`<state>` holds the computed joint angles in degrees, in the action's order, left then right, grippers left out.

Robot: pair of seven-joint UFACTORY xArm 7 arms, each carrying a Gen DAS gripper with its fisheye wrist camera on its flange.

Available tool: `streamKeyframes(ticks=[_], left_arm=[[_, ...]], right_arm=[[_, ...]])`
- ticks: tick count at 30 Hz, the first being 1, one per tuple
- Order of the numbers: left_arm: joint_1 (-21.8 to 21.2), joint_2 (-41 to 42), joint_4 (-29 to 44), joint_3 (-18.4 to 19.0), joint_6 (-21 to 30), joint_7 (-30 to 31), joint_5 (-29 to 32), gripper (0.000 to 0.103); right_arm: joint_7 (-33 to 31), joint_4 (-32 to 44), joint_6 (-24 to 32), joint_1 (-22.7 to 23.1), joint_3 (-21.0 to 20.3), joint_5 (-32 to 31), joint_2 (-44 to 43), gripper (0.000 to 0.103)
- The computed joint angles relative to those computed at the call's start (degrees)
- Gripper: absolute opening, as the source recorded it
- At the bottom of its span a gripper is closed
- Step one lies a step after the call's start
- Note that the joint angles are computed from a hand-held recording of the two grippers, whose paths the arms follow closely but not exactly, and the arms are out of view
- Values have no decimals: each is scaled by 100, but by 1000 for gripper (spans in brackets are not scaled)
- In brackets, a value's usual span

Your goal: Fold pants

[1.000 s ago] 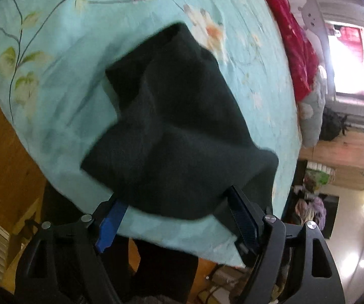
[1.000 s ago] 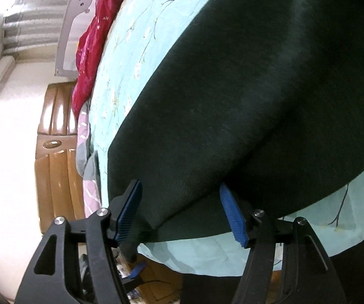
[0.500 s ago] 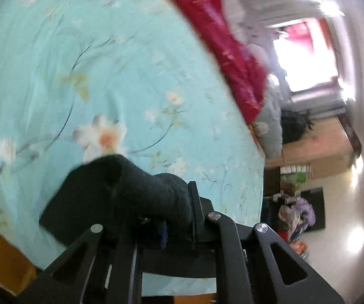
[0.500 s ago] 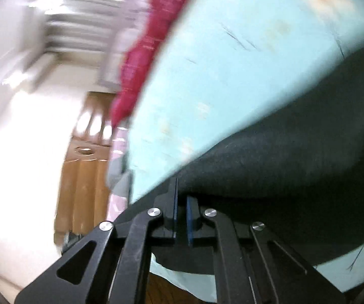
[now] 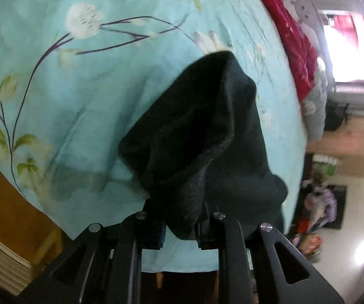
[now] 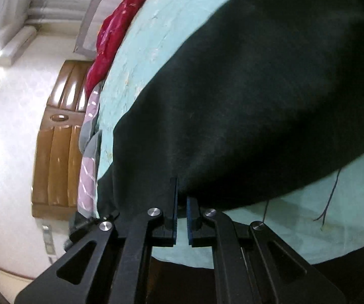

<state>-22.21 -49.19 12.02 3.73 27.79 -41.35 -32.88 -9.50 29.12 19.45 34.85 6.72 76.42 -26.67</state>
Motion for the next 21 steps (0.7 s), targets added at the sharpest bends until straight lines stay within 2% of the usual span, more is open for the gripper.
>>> streamKeyframes(ticks=[2, 4, 5, 7, 9, 10, 11, 12, 13, 14, 17, 18, 19, 21], left_arm=[[-5, -178, 49, 38, 288, 85, 93, 25], [87, -826, -28, 74, 830, 229, 262, 35], [224, -1340, -125, 69, 1185, 274, 400, 37], [520, -2057, -6, 178, 1773, 504, 720, 38], [830, -2288, 231, 79, 1896, 632, 969, 55], [965, -2274, 341, 70, 1920, 718, 1095, 75], [1025, -2021, 495, 69, 1786, 877, 1201, 86], [1020, -1625, 674, 93, 1613, 1092, 1290, 85], [1035, -1264, 874, 107, 1623, 1192, 1345, 85], [969, -814, 1063, 209, 1610, 1369, 1330, 85], [719, 225, 1423, 490, 1595, 1842, 925, 84], [699, 496, 1533, 527, 1603, 1964, 795, 84], [702, 594, 1534, 559, 1601, 2122, 667, 83], [686, 809, 1583, 629, 1543, 2441, 366, 76]], right_arm=[[601, -52, 276, -170, 56, -608, -45, 10], [1223, -141, 687, -346, 40, -1346, -295, 10], [1570, -166, 932, -475, 75, -1872, -493, 10], [1738, -187, 1198, -567, 88, -2646, -830, 10], [1791, 30, 1324, -668, 147, -3405, -981, 10], [1744, 284, 1348, -700, 165, -3768, -863, 12], [1683, 503, 1313, -668, 130, -3975, -689, 21], [1624, 801, 1212, -661, 133, -4204, -409, 43], [1592, 1123, 1095, -652, 149, -4384, -64, 57], [1533, 1398, 974, -639, 151, -4532, 240, 76], [947, 2431, 1032, -672, 246, -4342, 1271, 77], [716, 2950, 1265, -363, -12, -4346, 1750, 77], [704, 3230, 1482, -294, -70, -4590, 1988, 77], [861, 3896, 1844, -605, 336, -5485, 2603, 77]])
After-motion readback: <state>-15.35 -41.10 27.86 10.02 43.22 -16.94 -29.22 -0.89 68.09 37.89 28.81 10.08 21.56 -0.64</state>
